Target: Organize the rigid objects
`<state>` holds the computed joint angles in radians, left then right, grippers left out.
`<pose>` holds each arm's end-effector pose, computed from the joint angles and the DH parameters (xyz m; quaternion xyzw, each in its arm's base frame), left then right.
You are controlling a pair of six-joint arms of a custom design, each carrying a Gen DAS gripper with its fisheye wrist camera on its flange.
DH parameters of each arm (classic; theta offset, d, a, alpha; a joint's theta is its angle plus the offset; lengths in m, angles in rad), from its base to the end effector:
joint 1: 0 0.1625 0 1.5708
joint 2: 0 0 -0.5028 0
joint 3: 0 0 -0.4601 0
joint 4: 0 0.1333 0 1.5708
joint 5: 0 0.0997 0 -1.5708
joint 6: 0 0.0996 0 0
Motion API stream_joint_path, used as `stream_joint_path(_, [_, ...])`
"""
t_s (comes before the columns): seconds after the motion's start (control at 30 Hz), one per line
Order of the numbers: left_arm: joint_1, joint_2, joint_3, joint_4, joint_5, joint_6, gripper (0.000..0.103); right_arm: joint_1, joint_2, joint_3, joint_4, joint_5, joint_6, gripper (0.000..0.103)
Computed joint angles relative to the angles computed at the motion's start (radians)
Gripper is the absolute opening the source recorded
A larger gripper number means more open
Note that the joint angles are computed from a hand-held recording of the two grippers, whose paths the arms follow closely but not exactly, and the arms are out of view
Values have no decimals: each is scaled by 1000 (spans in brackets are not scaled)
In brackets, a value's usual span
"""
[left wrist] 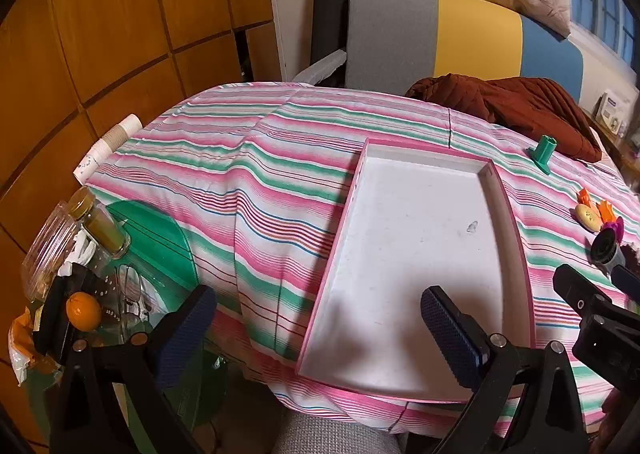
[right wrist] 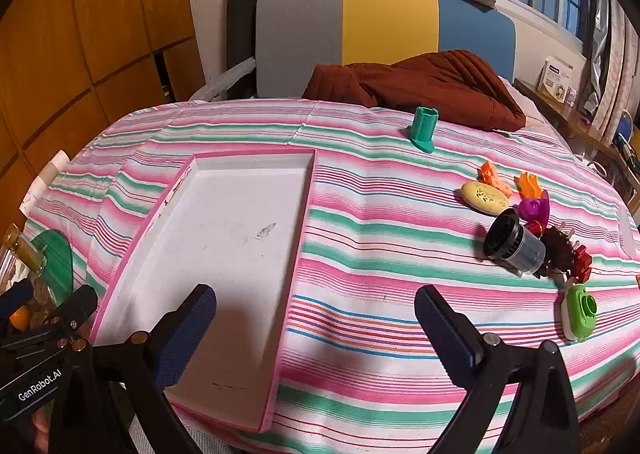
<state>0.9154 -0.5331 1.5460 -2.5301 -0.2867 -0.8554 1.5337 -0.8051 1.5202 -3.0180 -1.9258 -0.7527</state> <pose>-0.2907 -0.7536 -0.0058 -0.0640 0.7982 -0.3948 0.4505 0.0677 -0.8355 0.2205 0.2627 -0.8830 0.2618 0.2877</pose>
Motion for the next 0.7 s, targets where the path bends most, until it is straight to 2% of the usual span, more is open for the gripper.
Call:
stream_joint_path(0.1, [-2,4,-2,-8,0,10,103,-3,-2,-2,-2,1,13,101])
stream_joint_path(0.2, [-1,16,-2,-109,-33,108,103,-8,-4,-7,-7,3,30,102])
stream_joint_path(0.4, [-3,51,-33,-190,-127,246,103,-42,-20,-41,67,45,147,103])
stream_joint_path(0.57, [-11,82,-53,-270,-188,367,103,-58,-20,-56,46,0,162,103])
stream_joint_path(0.7, [-9,87,-48,-369,-307,454,103,-70,-8,-74,-47,-69,114,103])
